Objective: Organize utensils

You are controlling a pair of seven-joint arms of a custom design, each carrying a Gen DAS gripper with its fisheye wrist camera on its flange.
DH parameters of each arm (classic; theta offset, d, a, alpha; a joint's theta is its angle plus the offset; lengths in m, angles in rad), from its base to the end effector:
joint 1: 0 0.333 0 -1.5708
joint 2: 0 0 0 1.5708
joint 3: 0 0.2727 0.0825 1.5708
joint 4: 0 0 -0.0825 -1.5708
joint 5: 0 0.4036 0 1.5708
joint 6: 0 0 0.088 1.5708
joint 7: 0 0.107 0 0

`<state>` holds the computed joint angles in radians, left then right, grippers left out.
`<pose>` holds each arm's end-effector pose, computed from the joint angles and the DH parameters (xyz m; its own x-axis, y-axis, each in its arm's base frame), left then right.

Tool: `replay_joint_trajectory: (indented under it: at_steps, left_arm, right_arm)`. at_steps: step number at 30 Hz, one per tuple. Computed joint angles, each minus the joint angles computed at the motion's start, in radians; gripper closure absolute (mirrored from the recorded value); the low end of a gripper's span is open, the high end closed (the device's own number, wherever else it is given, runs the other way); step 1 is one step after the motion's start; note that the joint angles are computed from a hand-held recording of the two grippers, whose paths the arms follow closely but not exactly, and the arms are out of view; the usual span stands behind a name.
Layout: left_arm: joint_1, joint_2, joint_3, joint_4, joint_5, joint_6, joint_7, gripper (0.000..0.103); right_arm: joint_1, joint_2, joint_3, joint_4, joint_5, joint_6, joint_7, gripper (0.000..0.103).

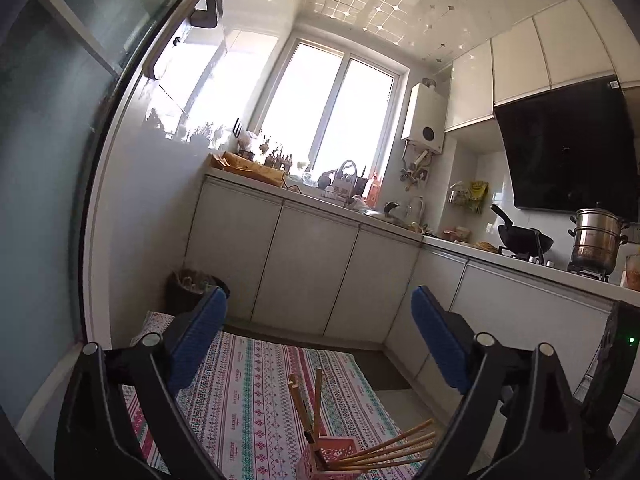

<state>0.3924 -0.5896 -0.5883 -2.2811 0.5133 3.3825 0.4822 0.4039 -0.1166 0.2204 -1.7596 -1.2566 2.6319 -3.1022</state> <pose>0.4308 -0.2120 0.6549 -0.2102 -0.9392 0.2716 -0.0879 -0.2585 -0.9620 0.4657 0.3736 0.6620 0.0671 -0.9662 -0.2488 -0.2269 0.2280 -0.9469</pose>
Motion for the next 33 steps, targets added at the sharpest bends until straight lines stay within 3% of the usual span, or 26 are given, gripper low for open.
replay_joint_trajectory:
  at_steps: [3,7,10,12,13,16,21,33]
  left_arm:
    - [-0.015,-0.049,0.000,-0.019,0.010,-0.058,-0.011,0.007]
    - [-0.107,-0.097,0.047,-0.044,0.076,-0.186,-0.018,0.007]
    - [-0.083,-0.202,0.022,-0.103,0.119,-0.150,-0.079,0.007]
    - [-0.050,-0.292,-0.012,-0.125,0.173,-0.174,-0.147,0.007]
    - [-0.081,-0.305,-0.002,-0.134,0.162,-0.204,-0.117,0.007]
    - [-0.275,-0.260,0.104,-0.125,0.185,-0.358,-0.039,0.007]
    - [-0.443,-0.242,0.186,-0.106,0.176,-0.565,0.022,0.007]
    - [-0.568,-0.252,0.224,-0.082,0.202,-0.742,0.030,0.007]
  right_arm:
    - [0.008,-0.058,0.021,-0.050,0.015,-0.083,0.024,0.015]
    - [0.009,-0.120,0.052,-0.099,0.059,-0.167,0.035,0.009]
    - [0.011,-0.155,0.065,-0.123,0.121,-0.201,0.013,0.008]
    - [0.016,-0.178,0.070,-0.137,0.186,-0.228,-0.012,0.008]
    - [0.020,-0.188,0.071,-0.142,0.220,-0.238,-0.033,0.008]
    - [0.021,-0.223,0.096,-0.156,0.268,-0.321,-0.059,0.007]
    - [0.025,-0.267,0.120,-0.178,0.327,-0.401,-0.090,0.007]
    - [0.028,-0.337,0.138,-0.215,0.391,-0.462,-0.119,0.007]
